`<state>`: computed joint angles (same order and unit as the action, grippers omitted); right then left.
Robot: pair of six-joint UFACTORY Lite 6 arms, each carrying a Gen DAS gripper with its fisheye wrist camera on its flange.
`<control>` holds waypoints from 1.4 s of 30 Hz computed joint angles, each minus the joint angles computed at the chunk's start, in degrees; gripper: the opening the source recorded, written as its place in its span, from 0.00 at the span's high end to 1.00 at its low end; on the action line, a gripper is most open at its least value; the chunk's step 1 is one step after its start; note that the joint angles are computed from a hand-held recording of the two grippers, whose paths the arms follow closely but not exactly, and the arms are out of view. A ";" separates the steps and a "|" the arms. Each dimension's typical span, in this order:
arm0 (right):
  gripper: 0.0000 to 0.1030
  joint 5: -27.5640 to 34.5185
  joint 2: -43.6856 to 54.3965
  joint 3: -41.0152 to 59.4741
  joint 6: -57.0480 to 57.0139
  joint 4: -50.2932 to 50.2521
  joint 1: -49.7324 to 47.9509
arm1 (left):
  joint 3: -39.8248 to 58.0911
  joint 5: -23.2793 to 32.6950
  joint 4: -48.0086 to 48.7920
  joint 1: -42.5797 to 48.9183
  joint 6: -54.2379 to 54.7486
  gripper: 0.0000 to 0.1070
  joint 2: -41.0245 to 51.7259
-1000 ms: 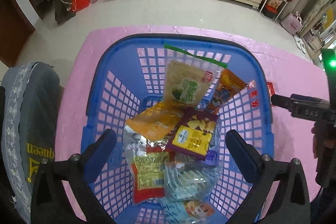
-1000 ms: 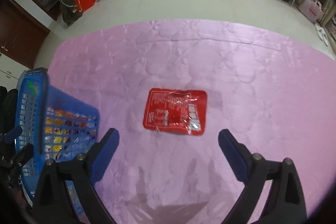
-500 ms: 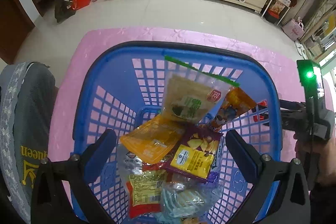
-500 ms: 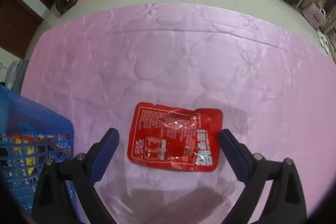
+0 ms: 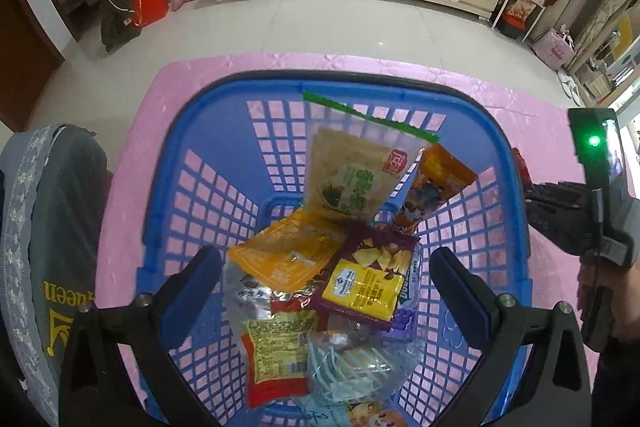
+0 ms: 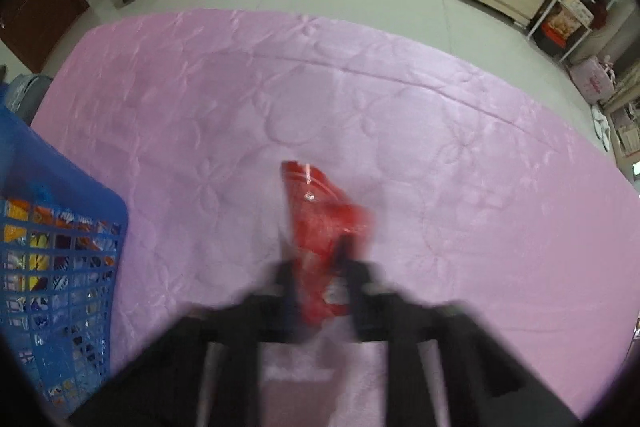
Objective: Organize snacks
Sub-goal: 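Grasp the red pouch with the right tool and lift it, then lower the red pouch into the basket and open the right tool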
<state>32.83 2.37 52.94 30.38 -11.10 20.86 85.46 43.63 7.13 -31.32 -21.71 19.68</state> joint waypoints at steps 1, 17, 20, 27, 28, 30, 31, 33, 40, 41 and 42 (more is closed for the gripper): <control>0.91 0.63 -2.11 -0.80 -1.42 2.01 -0.55 | -0.43 0.16 0.07 -0.06 -0.15 0.04 -0.89; 0.91 20.34 -20.97 8.44 8.75 -4.08 15.33 | -8.66 7.56 3.14 -4.74 -4.90 0.04 -23.67; 0.91 23.44 -19.97 12.27 14.88 -7.76 22.61 | -9.52 9.05 3.47 -4.98 -4.76 0.04 -27.07; 0.91 27.16 -15.22 20.47 22.19 -12.13 33.98 | -12.94 11.24 3.05 -3.94 -3.40 0.04 -35.11; 0.91 26.88 -15.02 20.67 22.14 -12.06 34.28 | -13.42 11.39 2.75 -3.53 -2.88 0.04 -35.97; 0.91 27.24 -12.87 22.85 23.45 -12.64 36.65 | -14.47 11.59 2.36 -2.76 -2.09 0.04 -37.60; 0.91 26.90 -11.99 23.39 23.65 -12.65 37.25 | -15.05 11.56 1.88 -1.99 -1.31 0.04 -38.35; 0.91 26.44 -10.25 24.88 24.11 -12.16 38.32 | -16.15 11.67 0.74 -0.47 0.32 0.04 -39.89; 0.91 22.23 -1.74 30.42 22.25 -8.82 38.88 | -20.43 10.21 -4.34 7.18 7.92 0.04 -43.05; 0.91 21.71 -0.38 31.28 21.65 -8.32 38.70 | -21.21 9.90 -5.44 8.77 9.47 0.04 -43.36; 0.91 21.36 0.75 31.92 21.36 -7.98 38.67 | -21.69 9.84 -6.34 10.08 10.75 0.04 -43.63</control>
<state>54.19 3.12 84.87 51.74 -19.09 59.53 63.78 53.47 0.79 -21.24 -10.96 -23.95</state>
